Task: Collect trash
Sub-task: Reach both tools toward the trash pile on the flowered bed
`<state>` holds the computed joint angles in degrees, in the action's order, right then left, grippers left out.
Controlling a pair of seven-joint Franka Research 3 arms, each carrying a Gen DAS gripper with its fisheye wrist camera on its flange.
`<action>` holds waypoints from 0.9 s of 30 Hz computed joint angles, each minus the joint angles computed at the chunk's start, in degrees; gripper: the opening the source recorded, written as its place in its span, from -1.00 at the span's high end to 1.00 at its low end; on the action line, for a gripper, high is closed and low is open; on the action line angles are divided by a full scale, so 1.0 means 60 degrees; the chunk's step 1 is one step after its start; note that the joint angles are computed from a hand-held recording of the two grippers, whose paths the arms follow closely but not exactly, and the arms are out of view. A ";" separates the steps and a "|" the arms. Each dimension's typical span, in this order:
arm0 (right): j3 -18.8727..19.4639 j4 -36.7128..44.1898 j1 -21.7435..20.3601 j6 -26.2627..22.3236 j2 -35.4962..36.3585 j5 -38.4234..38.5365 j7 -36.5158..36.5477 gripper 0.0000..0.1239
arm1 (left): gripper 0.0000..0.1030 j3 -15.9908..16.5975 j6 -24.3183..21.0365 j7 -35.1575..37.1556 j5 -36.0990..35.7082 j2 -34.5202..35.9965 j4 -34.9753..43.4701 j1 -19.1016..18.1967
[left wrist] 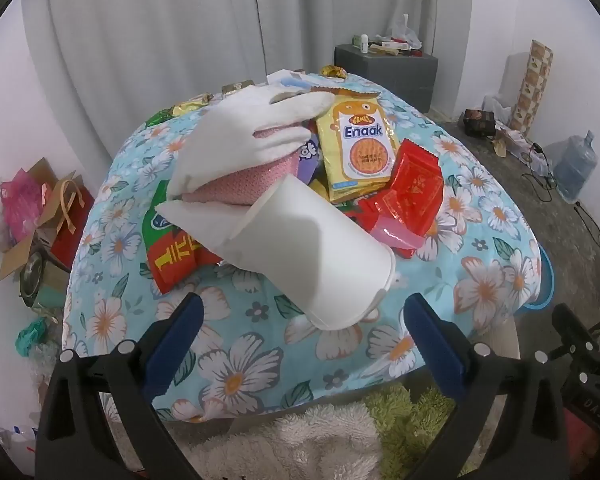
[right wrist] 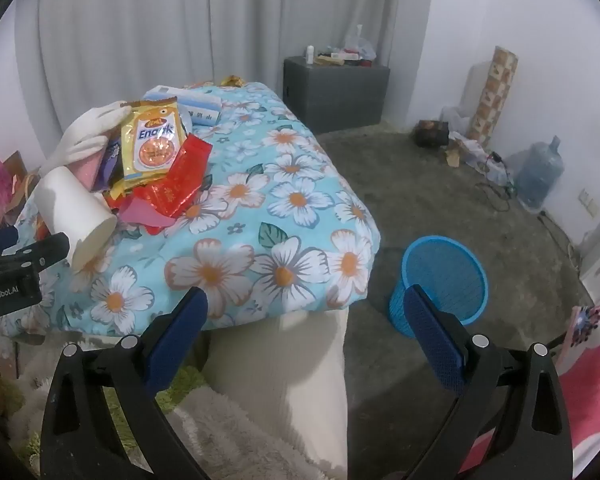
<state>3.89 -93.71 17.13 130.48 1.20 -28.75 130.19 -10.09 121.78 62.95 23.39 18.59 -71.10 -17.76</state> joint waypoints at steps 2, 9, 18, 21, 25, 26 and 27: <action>-0.0003 0.0016 0.0003 -0.0003 0.0014 0.0018 -0.0021 -0.52 | -0.91 0.0000 0.0015 -0.0004 -0.0010 -0.0003 -0.0007 0.0003; -0.0010 -0.0011 0.0012 0.0016 0.0006 0.0050 -0.0008 -0.52 | -0.91 0.0010 0.0013 -0.0041 0.0016 -0.0011 -0.0004 -0.0002; -0.0011 -0.0177 -0.0045 0.0151 -0.0078 0.0236 0.0138 -0.52 | -0.91 -0.0003 0.0009 0.0003 -0.0016 -0.0002 -0.0004 0.0004; -0.0020 -0.0213 -0.0080 0.0246 -0.0095 0.0323 0.0163 -0.52 | -0.91 -0.0010 0.0070 0.0017 -0.0042 -0.0026 -0.0046 0.0018; -0.0014 -0.0116 -0.0095 0.0340 -0.0024 0.0318 0.0216 -0.53 | -0.91 -0.0040 0.0567 0.0029 -0.0223 -0.0291 -0.0421 0.0163; -0.0014 -0.0034 -0.0085 0.0318 0.0029 0.0245 0.0239 -0.53 | -0.92 -0.0041 0.0646 0.0006 -0.0243 -0.0326 -0.0478 0.0185; -0.0014 0.0056 -0.0061 0.0318 0.0091 0.0090 0.0320 -0.53 | -0.91 -0.0043 0.0838 -0.0015 -0.0326 -0.0387 -0.0595 0.0254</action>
